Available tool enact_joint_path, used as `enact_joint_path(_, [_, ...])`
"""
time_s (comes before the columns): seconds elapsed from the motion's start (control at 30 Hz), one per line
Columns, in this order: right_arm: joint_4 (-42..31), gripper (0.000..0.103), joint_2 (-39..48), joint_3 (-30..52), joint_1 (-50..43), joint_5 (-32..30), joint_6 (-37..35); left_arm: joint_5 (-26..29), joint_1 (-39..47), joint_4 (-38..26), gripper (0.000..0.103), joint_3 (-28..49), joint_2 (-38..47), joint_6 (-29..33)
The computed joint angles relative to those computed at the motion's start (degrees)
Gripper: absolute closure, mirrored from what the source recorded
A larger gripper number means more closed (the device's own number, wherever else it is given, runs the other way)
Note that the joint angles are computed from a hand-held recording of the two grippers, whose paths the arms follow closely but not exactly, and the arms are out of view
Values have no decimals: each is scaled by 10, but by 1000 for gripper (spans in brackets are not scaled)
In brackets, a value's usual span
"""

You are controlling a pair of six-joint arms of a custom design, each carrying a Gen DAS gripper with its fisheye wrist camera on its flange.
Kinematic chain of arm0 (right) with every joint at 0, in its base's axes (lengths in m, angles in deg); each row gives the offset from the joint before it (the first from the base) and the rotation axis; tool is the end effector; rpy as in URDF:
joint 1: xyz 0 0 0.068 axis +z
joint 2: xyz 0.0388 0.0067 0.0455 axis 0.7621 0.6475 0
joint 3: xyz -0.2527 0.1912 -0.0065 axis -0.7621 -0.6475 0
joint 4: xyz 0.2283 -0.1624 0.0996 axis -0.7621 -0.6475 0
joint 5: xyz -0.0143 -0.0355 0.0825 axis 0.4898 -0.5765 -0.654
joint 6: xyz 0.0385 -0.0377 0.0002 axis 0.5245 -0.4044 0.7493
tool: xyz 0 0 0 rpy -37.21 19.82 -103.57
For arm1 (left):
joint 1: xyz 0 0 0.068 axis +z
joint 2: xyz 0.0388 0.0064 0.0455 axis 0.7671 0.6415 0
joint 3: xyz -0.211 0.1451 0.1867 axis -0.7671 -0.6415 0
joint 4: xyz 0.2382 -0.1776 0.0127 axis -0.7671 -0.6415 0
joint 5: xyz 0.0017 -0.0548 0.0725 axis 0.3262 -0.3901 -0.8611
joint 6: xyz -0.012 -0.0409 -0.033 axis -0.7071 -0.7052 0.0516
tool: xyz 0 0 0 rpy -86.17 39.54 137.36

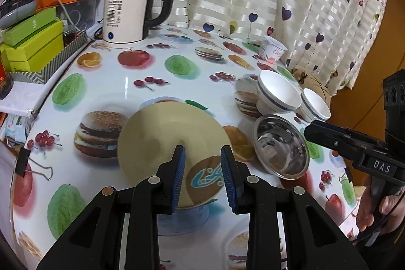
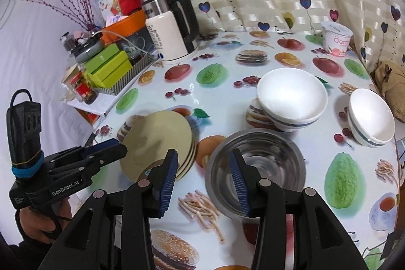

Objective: Organize plates and bowls
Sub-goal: 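Release the plate and move the left tool toward the steel bowl, then close the left tool on the rim of the white bowl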

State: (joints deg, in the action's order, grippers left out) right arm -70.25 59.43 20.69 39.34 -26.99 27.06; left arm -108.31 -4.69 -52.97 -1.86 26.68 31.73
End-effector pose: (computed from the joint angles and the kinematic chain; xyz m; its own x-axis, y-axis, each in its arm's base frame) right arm 0.1839 -0.0126 0.1950 -0.7291 -0.1942 -0.6563 -0.4589 0.8502 0.2582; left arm 0.1333 -0.1636 0.1814 -0.7445 -0.1414 -0.6524 0.0524 0.9619 -0.2683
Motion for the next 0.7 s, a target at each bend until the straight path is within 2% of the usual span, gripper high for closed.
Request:
enact_joint_path(0.37, [1, 61, 78, 38, -90, -28, -55, 35, 10, 39, 73, 58, 76, 53])
enact_joint_path(0.7, [22, 64, 156, 85, -137, -27, -56, 96, 44, 67, 73, 133, 160, 115])
